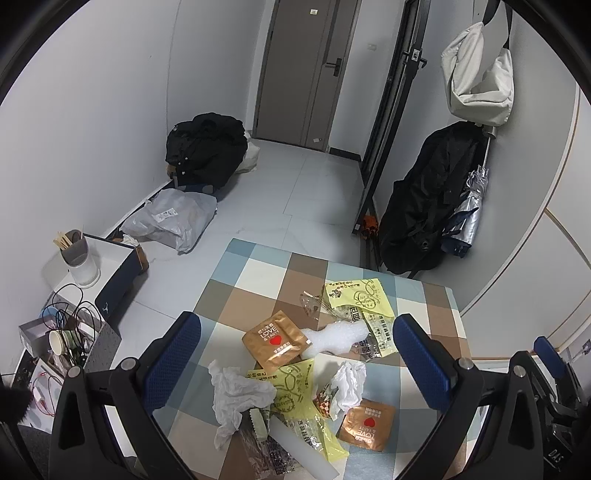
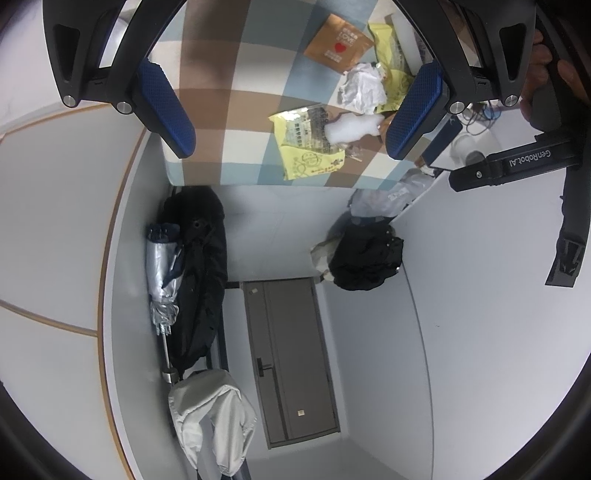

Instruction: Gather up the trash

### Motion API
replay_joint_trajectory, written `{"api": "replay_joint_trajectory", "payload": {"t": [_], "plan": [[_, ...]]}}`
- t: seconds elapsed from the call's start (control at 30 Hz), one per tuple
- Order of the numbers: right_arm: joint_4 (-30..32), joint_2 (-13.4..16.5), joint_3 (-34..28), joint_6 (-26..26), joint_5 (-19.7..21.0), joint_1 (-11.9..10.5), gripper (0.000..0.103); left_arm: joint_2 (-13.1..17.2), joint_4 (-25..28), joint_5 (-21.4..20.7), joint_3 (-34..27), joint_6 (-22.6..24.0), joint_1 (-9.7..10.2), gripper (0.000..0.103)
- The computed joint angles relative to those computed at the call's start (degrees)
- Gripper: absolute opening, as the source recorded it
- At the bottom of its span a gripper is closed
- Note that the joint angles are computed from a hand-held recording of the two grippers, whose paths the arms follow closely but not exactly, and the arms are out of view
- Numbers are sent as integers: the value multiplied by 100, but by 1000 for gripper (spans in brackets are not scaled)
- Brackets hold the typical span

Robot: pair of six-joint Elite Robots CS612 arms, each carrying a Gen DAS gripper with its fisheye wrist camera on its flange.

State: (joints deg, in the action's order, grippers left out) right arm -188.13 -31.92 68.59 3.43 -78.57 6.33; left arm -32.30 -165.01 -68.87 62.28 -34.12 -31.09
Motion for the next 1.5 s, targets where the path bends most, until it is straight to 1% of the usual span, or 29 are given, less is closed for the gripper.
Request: {"api": "replay_joint_trajectory", "payload": {"t": [0.1,0.2,0.37,0.4,0.43,0.5,0.53,0.57,0.6,0.67,0.73,0.77,0.83,0.97,1.1,1.2,1.3,1.43,1.5], "plan": [[45,4,-13,14,-21,-1,103,-5,-62,-67,14,-23,12,102],[59,10,-21,38,55,-10,103,-7,-64,-125,7,-45,29,102],[188,47,-98,17,-1,9,103,-7,-1,-296,-22,-147,70,102],[244,53,-115,15,9,11,103,-3,6,-328,-41,-111,83,102],[326,61,-140,13,32,9,103,-5,-21,-273,-54,-42,95,102],[704,87,-244,25,168,0,103,-26,-195,30,-28,-65,112,102],[898,106,-304,34,210,-2,103,-40,-364,104,12,-172,146,102],[1082,125,-356,27,225,0,103,-40,-420,85,19,-270,174,102],[1258,144,-409,5,229,7,103,-37,-394,-28,7,-426,231,102],[1701,194,-540,-106,229,24,103,-16,-199,-270,-49,-685,305,102],[2259,252,-704,-277,203,50,101,17,-32,-518,-111,-931,365,102],[2395,275,-748,-327,232,52,99,22,6,-631,-113,-1034,390,102],[2765,325,-862,-512,189,83,98,29,82,-769,-128,-1143,422,102],[3273,384,-984,-942,244,130,92,4,128,-820,-90,-1235,458,102],[3774,417,-1053,-1512,244,182,85,-30,171,-876,-27,-1317,514,102],[4091,448,-1107,-1865,267,209,81,-31,256,-973,-16,-1450,558,102],[4235,493,-1175,-2095,246,231,80,-29,312,-1029,-10,-1549,587,102],[4352,519,-1230,-2378,253,254,80,-15,460,-965,-41,-1501,588,102],[4394,527,-1270,-2646,237,280,79,-3,499,-1050,-61,-1499,604,102]]}}
